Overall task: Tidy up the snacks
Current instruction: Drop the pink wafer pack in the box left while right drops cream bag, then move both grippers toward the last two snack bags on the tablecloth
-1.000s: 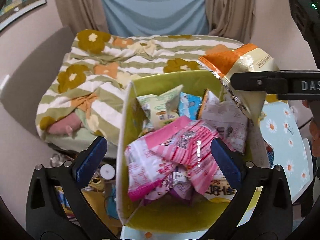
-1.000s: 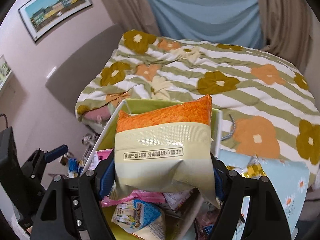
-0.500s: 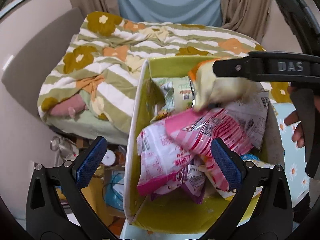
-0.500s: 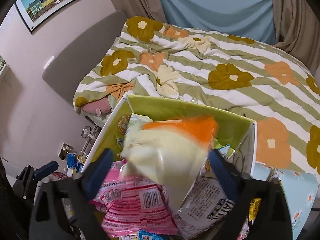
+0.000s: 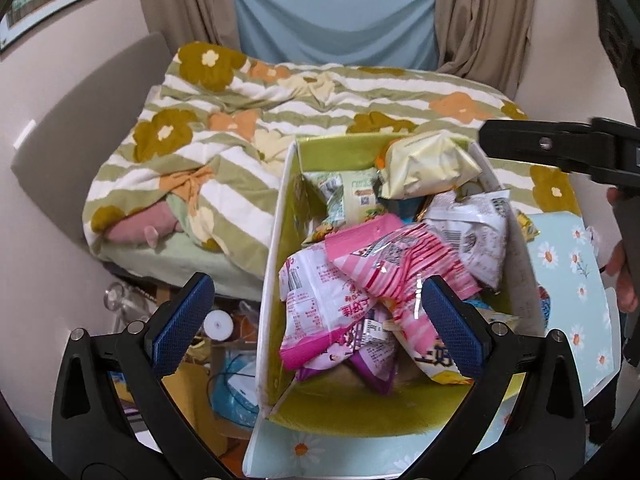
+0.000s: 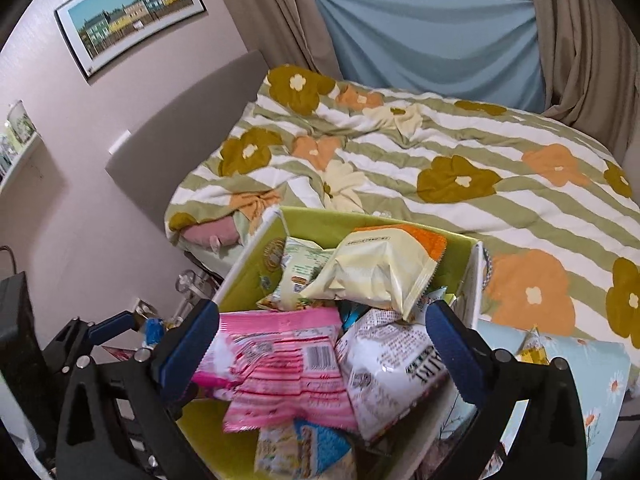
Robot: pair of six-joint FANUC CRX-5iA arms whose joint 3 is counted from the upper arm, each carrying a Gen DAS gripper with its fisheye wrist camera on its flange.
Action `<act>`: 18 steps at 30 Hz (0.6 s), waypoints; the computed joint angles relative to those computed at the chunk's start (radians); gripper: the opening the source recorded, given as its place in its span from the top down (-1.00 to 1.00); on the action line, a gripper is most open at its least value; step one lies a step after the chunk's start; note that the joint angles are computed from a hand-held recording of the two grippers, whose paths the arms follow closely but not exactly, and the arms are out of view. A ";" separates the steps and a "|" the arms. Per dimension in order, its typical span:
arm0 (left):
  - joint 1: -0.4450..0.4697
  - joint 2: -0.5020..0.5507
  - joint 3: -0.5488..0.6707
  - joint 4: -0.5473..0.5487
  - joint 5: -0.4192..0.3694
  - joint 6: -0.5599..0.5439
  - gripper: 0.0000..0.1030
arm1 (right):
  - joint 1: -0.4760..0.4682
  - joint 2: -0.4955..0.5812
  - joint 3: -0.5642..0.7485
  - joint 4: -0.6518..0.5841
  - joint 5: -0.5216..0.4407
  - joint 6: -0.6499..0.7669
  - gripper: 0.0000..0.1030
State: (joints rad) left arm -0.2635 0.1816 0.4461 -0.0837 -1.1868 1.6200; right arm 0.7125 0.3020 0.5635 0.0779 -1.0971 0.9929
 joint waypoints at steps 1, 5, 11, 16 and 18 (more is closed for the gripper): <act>-0.005 -0.008 -0.001 -0.003 0.004 0.001 -1.00 | 0.008 -0.015 -0.017 0.021 0.007 -0.015 -1.00; -0.022 -0.040 -0.011 0.011 0.037 -0.018 -1.00 | 0.049 -0.086 -0.101 0.142 0.030 -0.089 -1.00; -0.069 -0.050 0.003 0.019 0.053 -0.035 -1.00 | 0.082 -0.199 -0.226 0.258 0.042 -0.199 -1.00; -0.119 -0.025 0.033 0.024 0.051 -0.023 -1.00 | 0.073 -0.282 -0.312 0.291 0.042 -0.236 -1.00; -0.148 -0.006 0.059 0.006 0.039 -0.009 -1.00 | 0.058 -0.317 -0.347 0.289 0.039 -0.232 -1.00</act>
